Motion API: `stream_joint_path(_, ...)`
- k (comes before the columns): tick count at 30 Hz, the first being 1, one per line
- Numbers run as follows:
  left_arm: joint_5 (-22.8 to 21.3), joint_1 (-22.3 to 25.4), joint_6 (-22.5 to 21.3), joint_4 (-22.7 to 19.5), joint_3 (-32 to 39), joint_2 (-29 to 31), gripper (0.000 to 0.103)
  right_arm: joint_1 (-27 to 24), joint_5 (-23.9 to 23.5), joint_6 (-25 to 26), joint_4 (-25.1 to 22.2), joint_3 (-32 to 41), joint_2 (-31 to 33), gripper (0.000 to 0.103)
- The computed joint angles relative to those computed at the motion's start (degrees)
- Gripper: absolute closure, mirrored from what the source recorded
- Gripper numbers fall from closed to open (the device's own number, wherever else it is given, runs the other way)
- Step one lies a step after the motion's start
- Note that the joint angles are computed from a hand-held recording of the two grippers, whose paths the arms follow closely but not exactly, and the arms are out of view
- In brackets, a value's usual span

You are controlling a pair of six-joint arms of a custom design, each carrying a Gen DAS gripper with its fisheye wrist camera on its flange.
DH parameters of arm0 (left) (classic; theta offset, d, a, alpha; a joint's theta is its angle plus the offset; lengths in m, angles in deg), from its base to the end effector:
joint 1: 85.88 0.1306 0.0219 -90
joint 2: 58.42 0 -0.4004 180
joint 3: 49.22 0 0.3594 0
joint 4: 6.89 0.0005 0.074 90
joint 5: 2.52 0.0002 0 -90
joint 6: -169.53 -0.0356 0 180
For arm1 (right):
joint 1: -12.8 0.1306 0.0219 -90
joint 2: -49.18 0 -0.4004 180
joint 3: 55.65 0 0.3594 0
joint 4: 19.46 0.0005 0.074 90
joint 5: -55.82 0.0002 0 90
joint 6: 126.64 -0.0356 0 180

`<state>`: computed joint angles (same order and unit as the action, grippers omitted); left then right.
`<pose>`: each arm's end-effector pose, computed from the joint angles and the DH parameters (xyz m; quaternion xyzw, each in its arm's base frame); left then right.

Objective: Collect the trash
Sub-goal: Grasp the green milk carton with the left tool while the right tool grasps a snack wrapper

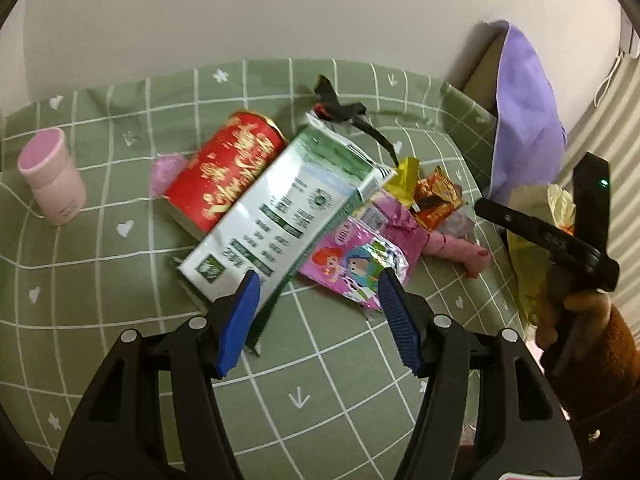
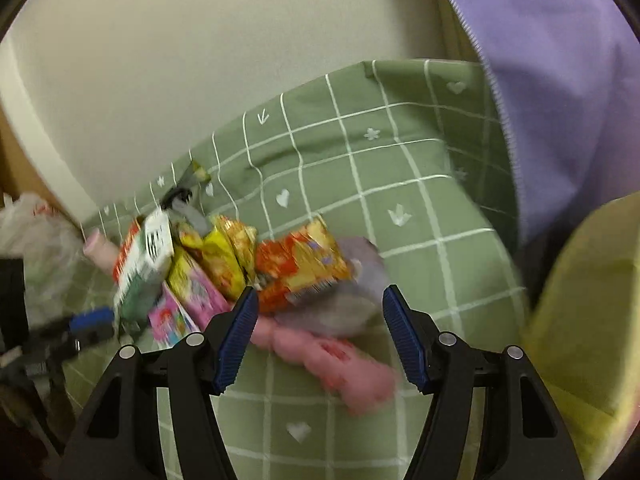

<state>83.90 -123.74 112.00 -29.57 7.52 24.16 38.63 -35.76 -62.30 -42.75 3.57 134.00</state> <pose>0.2901 -0.2233 0.2888 0.0329 0.9342 -0.1800 0.3062 0.3434 0.1668 0.2914 -0.0062 0.9362 0.1641 0.3106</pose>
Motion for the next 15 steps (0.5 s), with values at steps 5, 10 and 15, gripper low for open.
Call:
stream_joint_path(5, -4.72, 1.92, 0.92, -1.96, -0.51, -1.1, 0.044, 0.01, -1.11, -3.21, 2.0, 2.81, 6.26, 0.051)
stream_joint_path(10, -5.23, 5.52, 1.96, -0.96, -1.55, -1.35, 0.044, -0.37, -4.19, -1.13, 1.17, 4.56, 7.99, 0.074)
stream_joint_path(15, -2.29, 7.07, -1.03, 2.06, -1.12, 0.51, 0.044, 0.53, -2.84, 1.6, -1.4, 3.86, 2.51, 0.079)
